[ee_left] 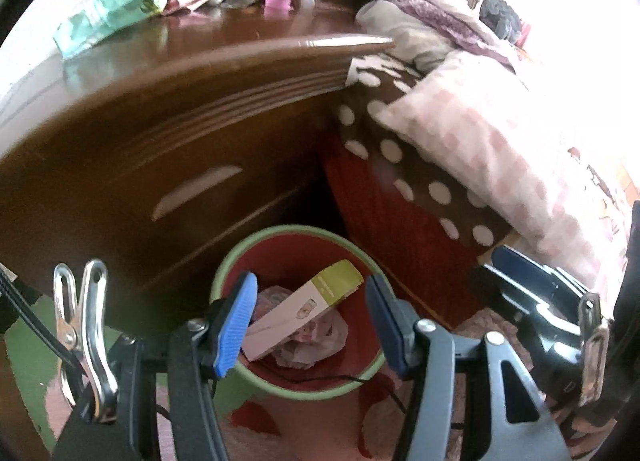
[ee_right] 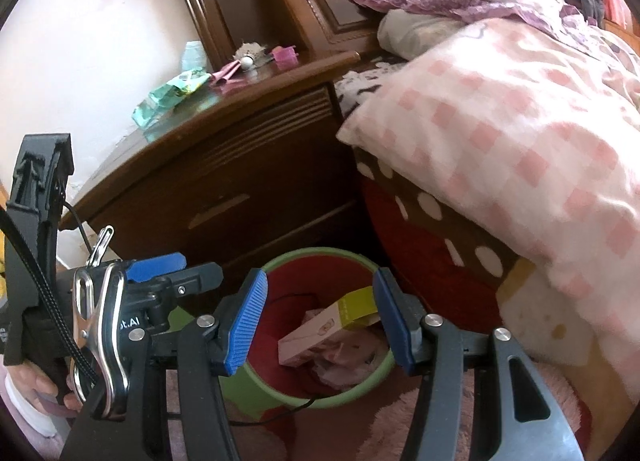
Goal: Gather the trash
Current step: 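Raise both open grippers back toward the nightstand top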
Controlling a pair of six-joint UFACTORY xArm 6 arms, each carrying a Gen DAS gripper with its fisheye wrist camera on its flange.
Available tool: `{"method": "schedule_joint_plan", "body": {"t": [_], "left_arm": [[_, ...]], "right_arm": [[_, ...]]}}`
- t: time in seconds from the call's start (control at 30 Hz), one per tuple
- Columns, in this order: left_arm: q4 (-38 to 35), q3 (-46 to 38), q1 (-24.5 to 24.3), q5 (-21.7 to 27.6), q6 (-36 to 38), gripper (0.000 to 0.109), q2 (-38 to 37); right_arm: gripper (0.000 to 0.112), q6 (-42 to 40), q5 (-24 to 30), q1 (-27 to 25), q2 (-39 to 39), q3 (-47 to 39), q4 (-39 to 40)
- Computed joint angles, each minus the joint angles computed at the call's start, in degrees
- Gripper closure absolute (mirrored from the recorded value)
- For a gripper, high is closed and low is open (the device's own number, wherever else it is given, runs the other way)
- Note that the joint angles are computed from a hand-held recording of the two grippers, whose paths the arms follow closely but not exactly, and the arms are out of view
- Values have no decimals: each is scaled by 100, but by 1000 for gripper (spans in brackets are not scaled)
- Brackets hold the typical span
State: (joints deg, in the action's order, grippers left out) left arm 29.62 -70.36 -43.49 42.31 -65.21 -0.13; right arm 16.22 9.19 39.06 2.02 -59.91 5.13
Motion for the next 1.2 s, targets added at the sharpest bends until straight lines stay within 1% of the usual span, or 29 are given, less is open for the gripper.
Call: {"method": "schedule_joint_plan", "body": {"t": [0.23,0.33,0.53,0.77,0.9,1.0,1.2], "left_arm": [[133,-140,26,215,-58,50,-154],[229,-314,62,337,-11,50,-167],[337,-725,202,486,162,50,-112],[392,-1362,424,660,517,50,131],[466,-1751,542,793,737,50,309],[373,-2050,686,841,903,50,460],[442,-2751,872,1014,1176,50,875]], "right_arm": [[55,-508,59,66,38,-270,419],[55,-797,89,81,122,-485,620],[55,-1170,128,92,364,-1025,782],[55,-1585,193,80,731,-1724,1068],[55,-1734,237,70,943,-2092,1079],[55,-1890,287,52,1133,-2414,1179],[55,-1960,404,-34,1557,-3068,1187]]}}
